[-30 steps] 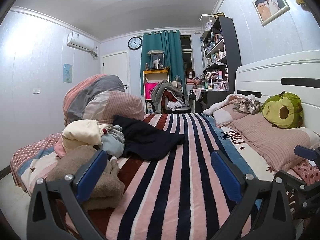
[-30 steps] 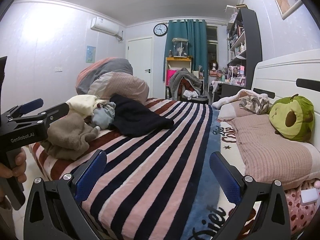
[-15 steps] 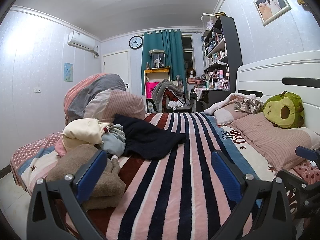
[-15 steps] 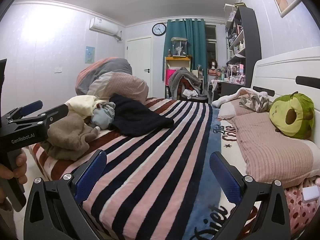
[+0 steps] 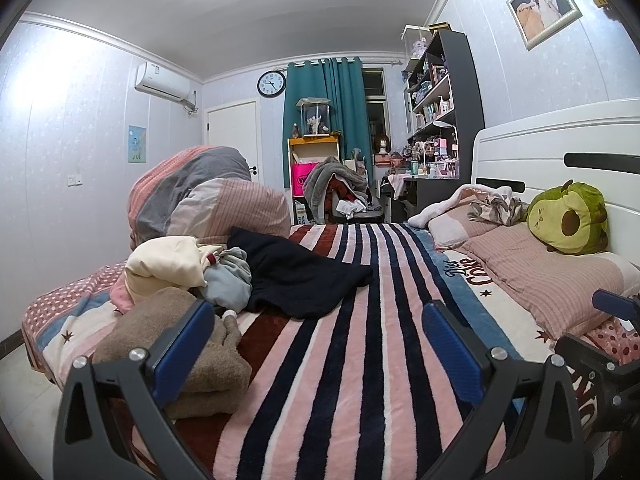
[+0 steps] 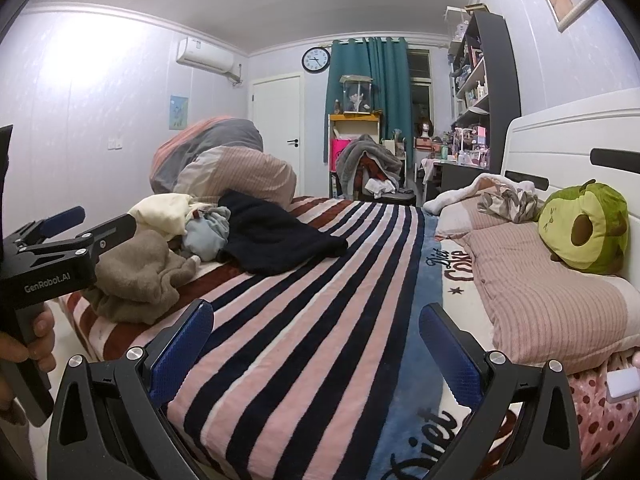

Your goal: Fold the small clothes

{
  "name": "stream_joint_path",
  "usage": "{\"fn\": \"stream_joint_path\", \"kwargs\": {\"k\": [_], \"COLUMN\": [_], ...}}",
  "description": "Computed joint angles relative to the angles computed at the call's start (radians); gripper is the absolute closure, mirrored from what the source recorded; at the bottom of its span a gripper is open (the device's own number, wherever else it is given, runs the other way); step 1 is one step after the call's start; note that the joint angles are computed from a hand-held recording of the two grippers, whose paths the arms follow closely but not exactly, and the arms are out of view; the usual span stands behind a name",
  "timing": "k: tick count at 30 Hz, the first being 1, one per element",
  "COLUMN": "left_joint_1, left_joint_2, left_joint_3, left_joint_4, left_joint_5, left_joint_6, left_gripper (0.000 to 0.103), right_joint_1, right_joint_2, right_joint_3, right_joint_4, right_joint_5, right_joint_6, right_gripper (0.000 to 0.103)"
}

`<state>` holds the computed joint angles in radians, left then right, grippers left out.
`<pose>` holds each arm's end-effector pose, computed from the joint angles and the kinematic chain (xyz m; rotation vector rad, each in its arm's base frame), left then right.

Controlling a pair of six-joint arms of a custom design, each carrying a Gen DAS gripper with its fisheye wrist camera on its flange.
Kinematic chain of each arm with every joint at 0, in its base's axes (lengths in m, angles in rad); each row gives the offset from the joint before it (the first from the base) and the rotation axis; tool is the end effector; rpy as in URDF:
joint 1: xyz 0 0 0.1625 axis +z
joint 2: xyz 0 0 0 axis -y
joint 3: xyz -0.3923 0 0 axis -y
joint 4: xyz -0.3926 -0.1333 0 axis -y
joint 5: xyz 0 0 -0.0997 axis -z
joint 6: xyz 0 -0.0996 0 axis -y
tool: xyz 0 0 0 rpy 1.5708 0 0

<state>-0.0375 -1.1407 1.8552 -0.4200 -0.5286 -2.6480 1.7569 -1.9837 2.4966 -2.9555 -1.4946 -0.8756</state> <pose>-0.3911 -0.2048 0.1810 0.2251 1.6112 -1.5443 0.1986 -0.2932 0.3416 1.3885 -2.2718 1.2013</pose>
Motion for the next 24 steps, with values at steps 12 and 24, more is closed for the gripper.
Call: {"fn": "stream_joint_path", "kwargs": {"k": [12, 24], "left_joint_1": [0.0, 0.0], "left_joint_2": [-0.006, -0.013], "left_joint_3": [0.004, 0.009], "left_joint_4": [0.0, -0.024], "left_joint_5": [0.005, 0.006], "left_joint_6": [-0.001, 0.029], "left_gripper": [0.001, 0.001], "right_joint_1": [-0.007, 0.007], "right_joint_2": [-0.001, 0.007], "right_joint_3": [-0.003, -0.001], "right_joint_4": [0.007, -0.004], "right_joint_5": [0.008, -0.01], "right_joint_6": [-0.003, 0.011], "right_gripper": [0.001, 0.001]}}
